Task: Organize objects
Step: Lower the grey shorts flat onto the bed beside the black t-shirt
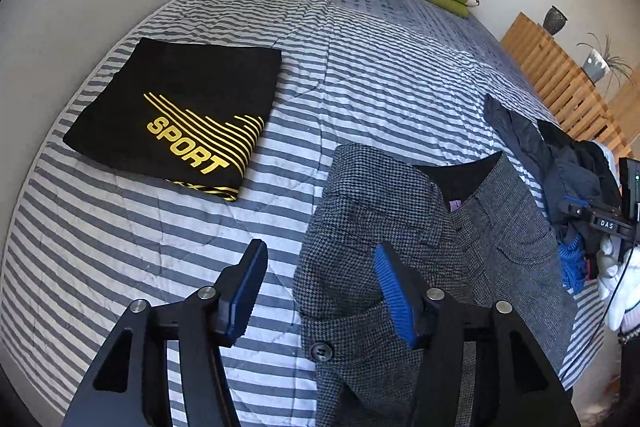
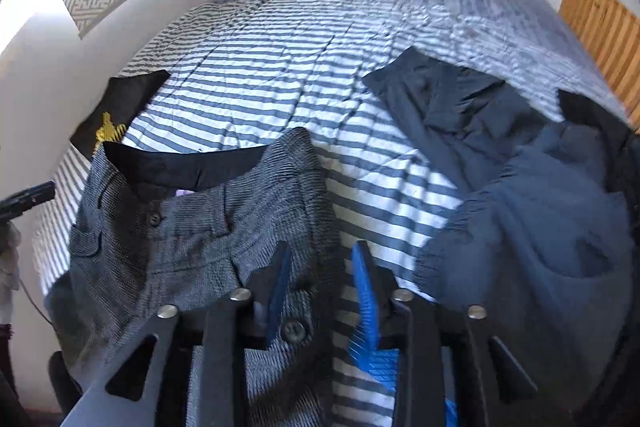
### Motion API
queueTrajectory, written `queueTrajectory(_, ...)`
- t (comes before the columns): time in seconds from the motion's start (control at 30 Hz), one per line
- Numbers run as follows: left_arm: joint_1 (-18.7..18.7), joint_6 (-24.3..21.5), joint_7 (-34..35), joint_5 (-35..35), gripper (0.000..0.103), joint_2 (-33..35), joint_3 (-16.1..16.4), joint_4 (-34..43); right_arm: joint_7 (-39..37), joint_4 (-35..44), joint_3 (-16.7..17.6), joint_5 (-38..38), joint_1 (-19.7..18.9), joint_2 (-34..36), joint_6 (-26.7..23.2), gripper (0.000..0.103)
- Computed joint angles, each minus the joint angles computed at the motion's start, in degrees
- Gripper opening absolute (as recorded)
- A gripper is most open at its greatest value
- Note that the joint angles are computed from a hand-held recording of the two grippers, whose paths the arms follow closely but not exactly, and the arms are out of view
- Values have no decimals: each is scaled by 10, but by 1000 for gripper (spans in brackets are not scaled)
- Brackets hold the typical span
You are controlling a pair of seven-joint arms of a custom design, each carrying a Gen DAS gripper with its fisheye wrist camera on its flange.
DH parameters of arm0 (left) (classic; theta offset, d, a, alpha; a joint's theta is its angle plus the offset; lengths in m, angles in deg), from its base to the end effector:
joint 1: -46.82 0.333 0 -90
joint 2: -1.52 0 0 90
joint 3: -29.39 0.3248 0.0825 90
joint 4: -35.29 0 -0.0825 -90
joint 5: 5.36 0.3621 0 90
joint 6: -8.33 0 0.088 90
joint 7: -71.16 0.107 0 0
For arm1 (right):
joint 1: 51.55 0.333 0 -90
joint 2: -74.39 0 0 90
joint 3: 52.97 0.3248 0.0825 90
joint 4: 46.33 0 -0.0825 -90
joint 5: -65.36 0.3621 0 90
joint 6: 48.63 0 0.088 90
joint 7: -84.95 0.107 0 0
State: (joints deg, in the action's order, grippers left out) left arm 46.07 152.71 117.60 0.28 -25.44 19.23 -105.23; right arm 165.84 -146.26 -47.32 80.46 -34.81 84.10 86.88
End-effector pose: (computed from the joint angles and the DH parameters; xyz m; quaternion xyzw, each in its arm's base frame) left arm 0.4137 -0.0895 0.5405 -0.8283 0.4900 -0.2236 0.1548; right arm 0.5836 0.2392 0.5383 -0.8063 0.5354 -0.0446 0.2475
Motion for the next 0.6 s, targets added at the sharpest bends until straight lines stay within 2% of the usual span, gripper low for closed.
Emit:
queueTrajectory(0.03,-8,8,20,-9,63,10,13,-1,-4,6,2,5,1,11,8,35)
queueTrajectory(0.17,-19,16,69,-14,66,58,14,22,20,55,3,-18,13,73,8,37)
queueTrajectory(0.23,-22,44,84,-28,69,89,21,28,30,72,4,-27,16,95,13,37)
queueTrajectory(0.33,-14,89,77,-46,67,123,25,33,34,81,7,-30,18,110,32,37)
queueTrajectory(0.37,-14,97,81,-48,56,134,25,38,36,85,8,-35,20,114,30,36)
queueTrajectory(0.4,-12,89,82,-41,16,143,22,47,29,87,11,-35,19,115,30,25)
queueTrajectory(0.43,-10,78,80,-34,9,149,19,54,25,88,10,-44,21,113,27,19)
queueTrajectory(0.5,0,80,51,0,8,138,7,48,28,79,8,-58,26,97,30,13)
queueTrajectory(0.6,2,118,39,-16,8,89,19,12,-38,62,34,49,-15,60,42,12)
